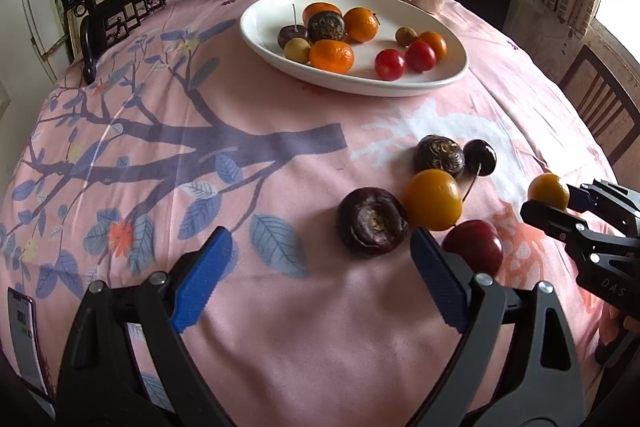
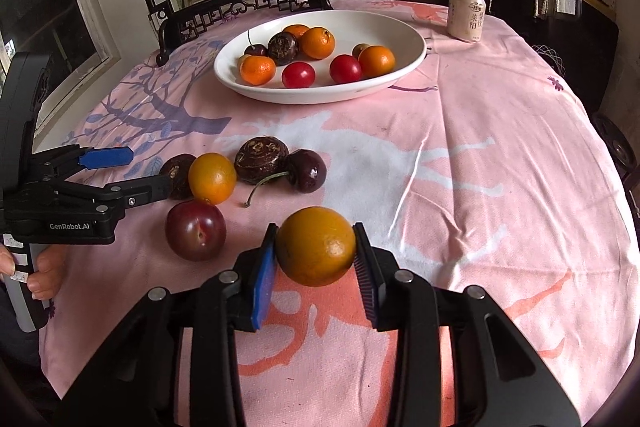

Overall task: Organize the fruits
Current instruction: 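Grasp a yellow-orange fruit with the right tool while the left tool grasps a dark purple fruit, then lower both fruits onto the plate and open both tools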

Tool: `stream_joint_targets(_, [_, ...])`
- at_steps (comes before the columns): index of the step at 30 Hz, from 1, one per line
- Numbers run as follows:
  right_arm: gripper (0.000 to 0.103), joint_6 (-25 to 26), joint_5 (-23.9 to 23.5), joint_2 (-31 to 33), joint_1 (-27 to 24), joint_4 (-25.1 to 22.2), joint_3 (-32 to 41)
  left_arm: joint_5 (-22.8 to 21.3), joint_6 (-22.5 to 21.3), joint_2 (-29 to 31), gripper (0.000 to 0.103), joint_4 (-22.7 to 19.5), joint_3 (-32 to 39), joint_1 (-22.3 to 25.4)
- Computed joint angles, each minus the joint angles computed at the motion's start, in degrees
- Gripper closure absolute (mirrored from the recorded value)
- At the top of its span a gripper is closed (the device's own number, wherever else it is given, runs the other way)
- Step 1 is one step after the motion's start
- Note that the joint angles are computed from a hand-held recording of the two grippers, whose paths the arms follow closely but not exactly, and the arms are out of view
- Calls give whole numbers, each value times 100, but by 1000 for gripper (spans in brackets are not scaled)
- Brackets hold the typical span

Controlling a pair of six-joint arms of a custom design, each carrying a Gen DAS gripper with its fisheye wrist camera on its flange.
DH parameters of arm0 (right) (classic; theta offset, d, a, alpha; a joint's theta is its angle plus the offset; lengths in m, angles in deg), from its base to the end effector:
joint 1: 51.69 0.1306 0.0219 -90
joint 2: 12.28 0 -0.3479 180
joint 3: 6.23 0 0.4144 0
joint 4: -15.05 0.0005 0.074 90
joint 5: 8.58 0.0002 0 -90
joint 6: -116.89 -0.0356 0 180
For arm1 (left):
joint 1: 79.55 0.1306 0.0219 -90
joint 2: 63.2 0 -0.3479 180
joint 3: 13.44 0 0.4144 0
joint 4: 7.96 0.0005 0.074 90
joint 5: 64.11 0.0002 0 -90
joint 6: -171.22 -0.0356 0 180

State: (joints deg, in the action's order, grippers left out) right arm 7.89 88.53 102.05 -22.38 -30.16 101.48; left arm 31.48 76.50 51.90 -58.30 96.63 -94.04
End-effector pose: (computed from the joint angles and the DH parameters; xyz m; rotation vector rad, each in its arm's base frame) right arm 0.5642 0.3111 0.3138 -0.1695 2.4717 0.2103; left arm 0.6228 -0.1651 0.3192 0.4621 2.4989 -0.1911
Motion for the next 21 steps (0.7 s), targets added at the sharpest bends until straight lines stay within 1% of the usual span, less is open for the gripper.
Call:
stream_joint_targets(2, [66,-2,-11,-28,-2,10,-34,-104,-78,28,11,-33,5,-51])
stream_joint_targets(5, [66,-2,-23,-40,-4,29,-55,-150,-81,113,13,-102,70,-78])
stream_joint_targets(8, [66,-1,-57,-58,1,78,-80,-99,-47,160,23,-24,98,-96])
stream_joint_targets(9, [66,3,-68,-55,4,88,-80,-58,-47,191,33,-18,132,-106])
stream_joint_targets(10, [66,3,-78,-47,10,92,-73,-26,-31,216,47,2,156,-119])
stream_joint_targets(11, [66,-1,-82,-34,16,92,-59,-58,-30,209,53,78,133,-136])
stream_joint_targets(12, [66,-8,-84,-29,20,98,-51,-143,-66,199,62,117,110,-158])
stream_joint_targets(14, [66,-34,-71,-44,31,121,-59,-165,-96,183,62,89,104,-160])
stream_joint_targets(16, [66,-27,-31,-94,42,152,-97,-121,-10,167,62,-13,142,-127])
stream_joint_targets(19, [66,16,86,-196,50,187,-141,-146,98,-55,62,169,-5,-87])
stream_joint_targets(21, [66,63,193,-272,45,249,-154,-80,207,-211,62,283,-59,-46])
